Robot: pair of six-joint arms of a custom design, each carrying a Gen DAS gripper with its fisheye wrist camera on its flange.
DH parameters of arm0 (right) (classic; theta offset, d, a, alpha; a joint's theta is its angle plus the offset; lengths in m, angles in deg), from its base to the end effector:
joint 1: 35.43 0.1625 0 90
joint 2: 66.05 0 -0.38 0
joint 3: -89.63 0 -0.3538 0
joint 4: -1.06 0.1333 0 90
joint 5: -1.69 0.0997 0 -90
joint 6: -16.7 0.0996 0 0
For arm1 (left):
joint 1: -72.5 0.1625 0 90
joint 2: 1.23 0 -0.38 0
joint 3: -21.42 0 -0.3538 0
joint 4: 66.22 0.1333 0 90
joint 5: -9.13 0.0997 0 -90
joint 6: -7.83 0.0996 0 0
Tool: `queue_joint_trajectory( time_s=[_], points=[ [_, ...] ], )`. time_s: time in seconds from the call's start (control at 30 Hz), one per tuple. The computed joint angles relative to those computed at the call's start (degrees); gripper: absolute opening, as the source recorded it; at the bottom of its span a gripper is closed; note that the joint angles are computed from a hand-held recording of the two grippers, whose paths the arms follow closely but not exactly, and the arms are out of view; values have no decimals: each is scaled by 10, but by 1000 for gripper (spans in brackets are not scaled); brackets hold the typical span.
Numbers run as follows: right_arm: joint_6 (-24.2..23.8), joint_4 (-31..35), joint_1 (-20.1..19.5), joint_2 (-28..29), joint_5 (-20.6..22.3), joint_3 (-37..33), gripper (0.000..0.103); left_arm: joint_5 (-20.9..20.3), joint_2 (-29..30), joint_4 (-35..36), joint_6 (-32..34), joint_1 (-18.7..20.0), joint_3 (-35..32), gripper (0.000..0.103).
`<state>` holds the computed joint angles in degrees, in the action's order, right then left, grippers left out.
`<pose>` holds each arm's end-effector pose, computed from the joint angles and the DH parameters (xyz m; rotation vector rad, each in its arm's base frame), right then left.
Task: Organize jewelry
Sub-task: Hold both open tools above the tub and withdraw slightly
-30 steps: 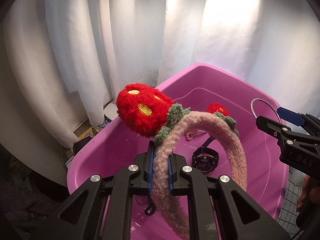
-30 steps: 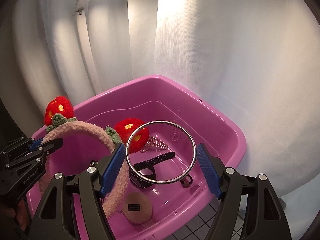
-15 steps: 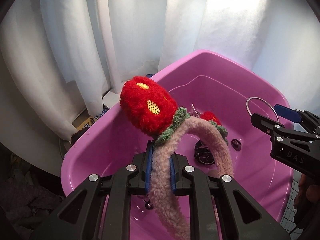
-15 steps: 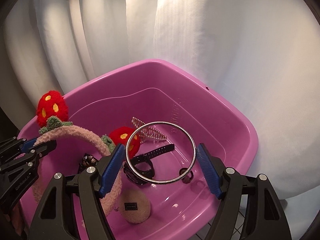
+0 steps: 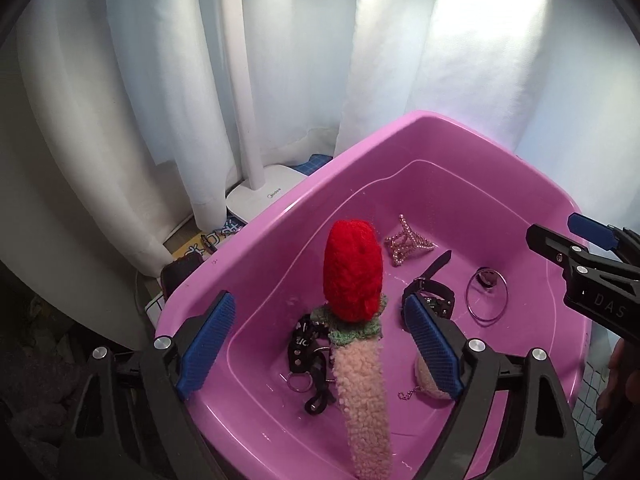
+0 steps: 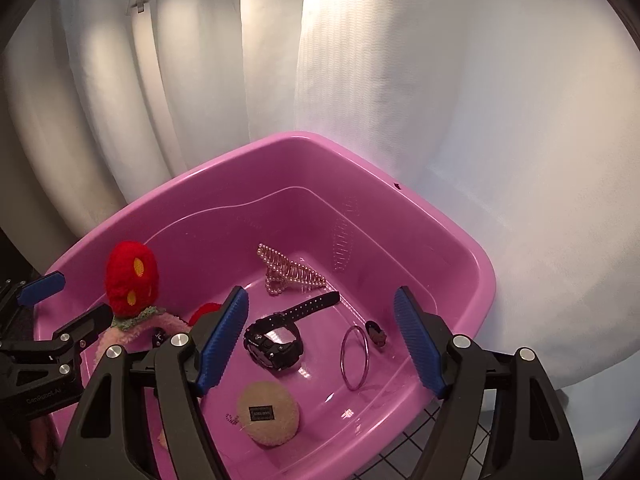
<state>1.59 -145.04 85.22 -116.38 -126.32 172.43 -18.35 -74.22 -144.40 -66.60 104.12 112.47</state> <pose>0.4003 -0.5344 0.2331 0.7962 -2.3442 0.6268 -0.3190 -0.4567 0.3267 0.0434 2.1136 -0.9380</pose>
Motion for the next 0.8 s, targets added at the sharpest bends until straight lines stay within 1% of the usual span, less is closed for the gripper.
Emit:
queue_joint_trajectory(
  time_s=[0.13,0.3,0.8],
  points=[
    [2,-10,5,-11,5,15,72,3,3,35,-23,-6,-10,87],
    [3,-17,12,-21,6,30,72,0,5,55,-36,-12,-14,87],
    [23,-29,24,-62,12,84,72,-15,-5,64,-57,-31,0,87]
  ],
)
